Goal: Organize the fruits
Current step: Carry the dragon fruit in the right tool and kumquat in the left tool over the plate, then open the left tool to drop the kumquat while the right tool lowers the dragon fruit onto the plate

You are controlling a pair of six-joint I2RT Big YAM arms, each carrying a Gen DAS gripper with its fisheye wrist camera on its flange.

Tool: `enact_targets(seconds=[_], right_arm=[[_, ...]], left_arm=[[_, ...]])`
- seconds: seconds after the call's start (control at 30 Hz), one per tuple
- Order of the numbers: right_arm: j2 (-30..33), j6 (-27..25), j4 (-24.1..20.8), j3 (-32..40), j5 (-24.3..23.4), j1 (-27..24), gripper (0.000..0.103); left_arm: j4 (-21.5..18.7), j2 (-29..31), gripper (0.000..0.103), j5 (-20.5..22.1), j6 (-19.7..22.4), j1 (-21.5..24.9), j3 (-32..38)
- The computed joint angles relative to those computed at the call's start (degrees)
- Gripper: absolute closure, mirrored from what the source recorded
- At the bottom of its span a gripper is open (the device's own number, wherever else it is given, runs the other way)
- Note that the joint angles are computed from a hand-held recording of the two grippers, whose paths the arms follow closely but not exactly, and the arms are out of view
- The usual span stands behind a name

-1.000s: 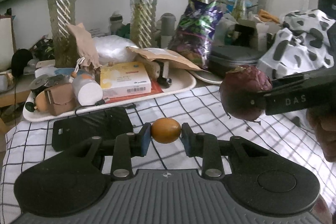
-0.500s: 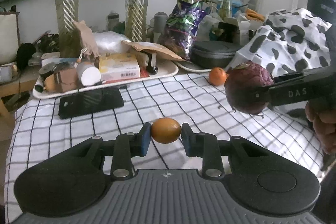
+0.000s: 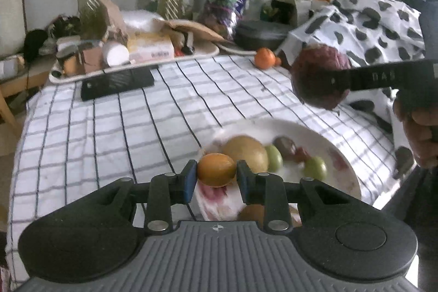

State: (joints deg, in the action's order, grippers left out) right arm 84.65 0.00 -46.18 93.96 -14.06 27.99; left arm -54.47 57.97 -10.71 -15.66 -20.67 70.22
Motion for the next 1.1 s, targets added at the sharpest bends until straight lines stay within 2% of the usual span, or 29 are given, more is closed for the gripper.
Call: enact_targets(seconds=[0.2,0.23,0.27,0.33,0.37,0.73,0.87,1.1], right_arm=[[-2.8,-0.1,-0.9,-2.8,0.1,0.5,0.031],[-3.2,-0.2,-1.2,-3.3,0.1,0.5,0.031],[-3.6,-0.3,-1.4,-3.6,0.0,0.6,0.031],[-4.4,-0.5,-1.8,-4.5,-0.1,0.8,0.031],[-4.7,-0.6,-2.1,-4.9,-0.2,0.9,0.031],[-6.2,-0.6,-7.5,-6.5,-2.0,2.0,0.031],[-5.4,0.2,-8.5,-5.9,-6.3,2.0,0.031],[-1.7,5.6,-10.9,-3.2,-13.6,2.0,0.031]], left_arm=[[-1.9,0.4,0.071,0.3,-1.4,-1.0,-0.3],[-2.2,0.6,0.065,0.5,-1.6,-1.0,-0.1],[-2.3,0.8,0.052,0.7,-1.9,-0.9,0.0],[-1.7,0.4,0.038,-0.6,-2.8,-1.4,-0.3],[-1.4,0.1,0.035,-1.2,-3.1,-1.5,-0.4],[-2.8,-1.6,0.035,-6.4,-6.1,-4.6,-0.4],[-2.4,-2.0,0.035,-6.6,-5.7,-5.0,-0.5],[-2.3,-2.5,0.035,-6.8,-7.0,-4.1,-0.9]])
